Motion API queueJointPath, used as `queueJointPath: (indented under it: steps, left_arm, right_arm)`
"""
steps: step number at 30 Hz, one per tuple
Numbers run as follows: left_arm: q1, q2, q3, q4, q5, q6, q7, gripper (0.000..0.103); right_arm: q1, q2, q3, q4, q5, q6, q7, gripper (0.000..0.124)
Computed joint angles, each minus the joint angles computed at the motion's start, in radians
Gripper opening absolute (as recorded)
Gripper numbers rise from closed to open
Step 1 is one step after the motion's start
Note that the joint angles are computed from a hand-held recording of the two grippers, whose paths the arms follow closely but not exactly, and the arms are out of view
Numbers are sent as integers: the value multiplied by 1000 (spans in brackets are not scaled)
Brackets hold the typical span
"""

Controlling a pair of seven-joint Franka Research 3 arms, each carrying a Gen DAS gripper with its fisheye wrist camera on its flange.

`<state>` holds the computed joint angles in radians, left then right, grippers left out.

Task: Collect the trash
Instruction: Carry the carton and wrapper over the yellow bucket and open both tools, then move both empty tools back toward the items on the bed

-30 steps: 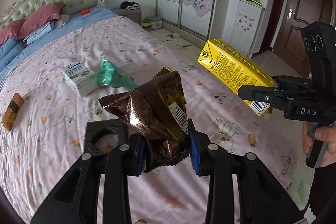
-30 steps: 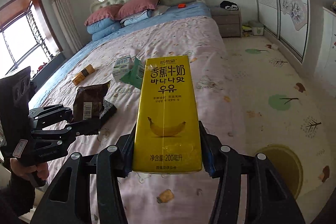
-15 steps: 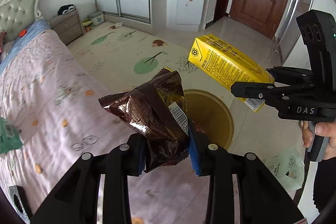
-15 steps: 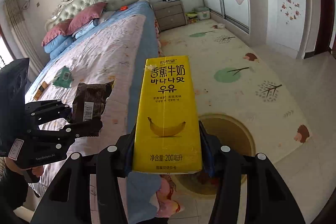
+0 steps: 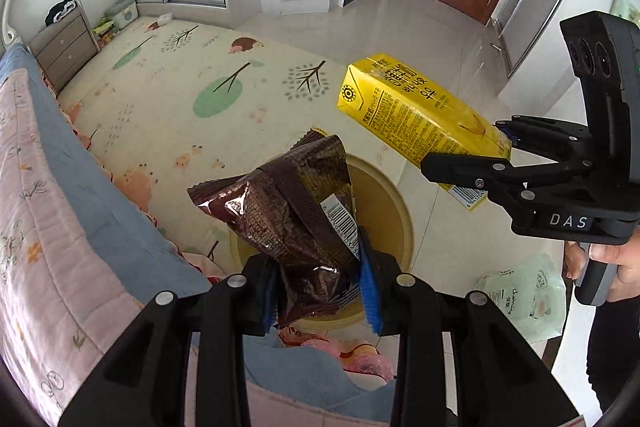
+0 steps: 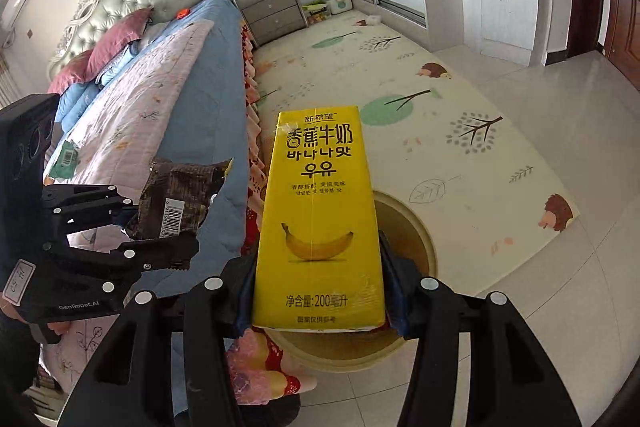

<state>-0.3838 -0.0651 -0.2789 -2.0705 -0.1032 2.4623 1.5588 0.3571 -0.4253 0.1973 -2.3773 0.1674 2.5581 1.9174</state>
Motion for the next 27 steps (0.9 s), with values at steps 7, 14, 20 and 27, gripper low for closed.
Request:
queueJointPath:
  steps: [7, 14, 20, 27]
  left_arm:
    - [8, 44, -7, 50, 58, -38, -62, 89]
    - [10, 23, -10, 27, 90, -32, -81, 89]
    - [1, -12, -11, 0, 123, -13, -92, 89]
    - [-6, -93, 3, -55, 106, 5, -87, 89]
  right_arm:
    - [-5, 22, -30, -19, 49, 27, -21, 65]
    - [-14, 9, -21, -24, 38, 0, -9, 65]
    - [-18, -20, -7, -18, 14, -29, 11, 65]
    - [-15, -41, 17, 15, -18, -59, 43, 65]
